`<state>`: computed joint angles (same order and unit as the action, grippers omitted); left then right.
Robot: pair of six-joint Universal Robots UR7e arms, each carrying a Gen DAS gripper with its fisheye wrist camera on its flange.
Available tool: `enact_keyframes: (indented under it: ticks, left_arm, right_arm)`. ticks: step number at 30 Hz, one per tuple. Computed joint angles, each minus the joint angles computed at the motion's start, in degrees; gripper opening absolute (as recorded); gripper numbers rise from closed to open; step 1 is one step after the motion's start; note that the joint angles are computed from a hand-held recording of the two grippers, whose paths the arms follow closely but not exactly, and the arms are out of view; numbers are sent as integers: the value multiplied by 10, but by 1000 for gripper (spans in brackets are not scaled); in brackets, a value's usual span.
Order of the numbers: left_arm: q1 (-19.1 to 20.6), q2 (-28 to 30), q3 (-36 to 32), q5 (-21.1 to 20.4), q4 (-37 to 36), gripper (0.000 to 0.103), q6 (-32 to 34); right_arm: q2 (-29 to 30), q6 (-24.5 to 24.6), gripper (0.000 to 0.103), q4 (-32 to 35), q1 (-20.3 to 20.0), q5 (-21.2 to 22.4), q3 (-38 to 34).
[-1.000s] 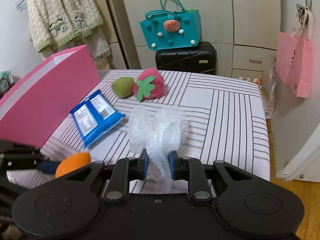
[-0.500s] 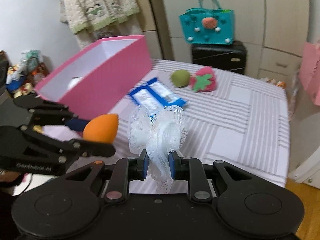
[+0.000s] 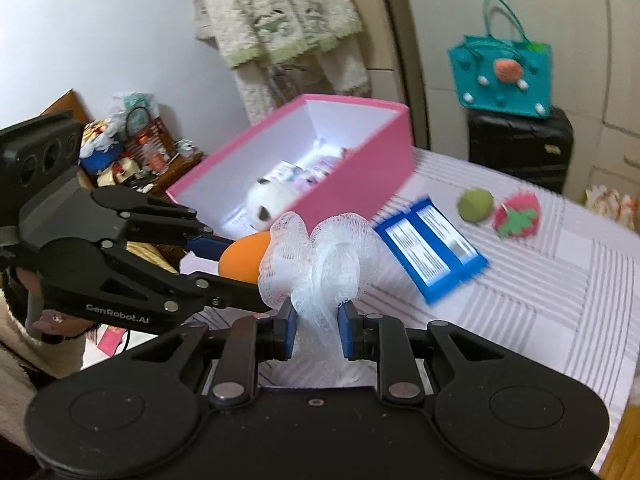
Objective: Organize soft objects
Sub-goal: 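Lift the bath puff and sponge with both grippers and carry them over the pink box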
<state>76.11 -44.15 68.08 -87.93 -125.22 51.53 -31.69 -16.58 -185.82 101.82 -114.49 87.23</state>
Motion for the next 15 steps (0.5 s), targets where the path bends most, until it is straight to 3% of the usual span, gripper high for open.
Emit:
enact_keyframes:
  ticks: [8,15]
  left_arm:
    - [10,12,-45,5,-33,37,4]
    - [20,45,-116,10,-50,37,-10]
  right_arm:
    - [55,-57,26,41,28,-36,-121]
    - [95,-79,26,103,34,-8,-237]
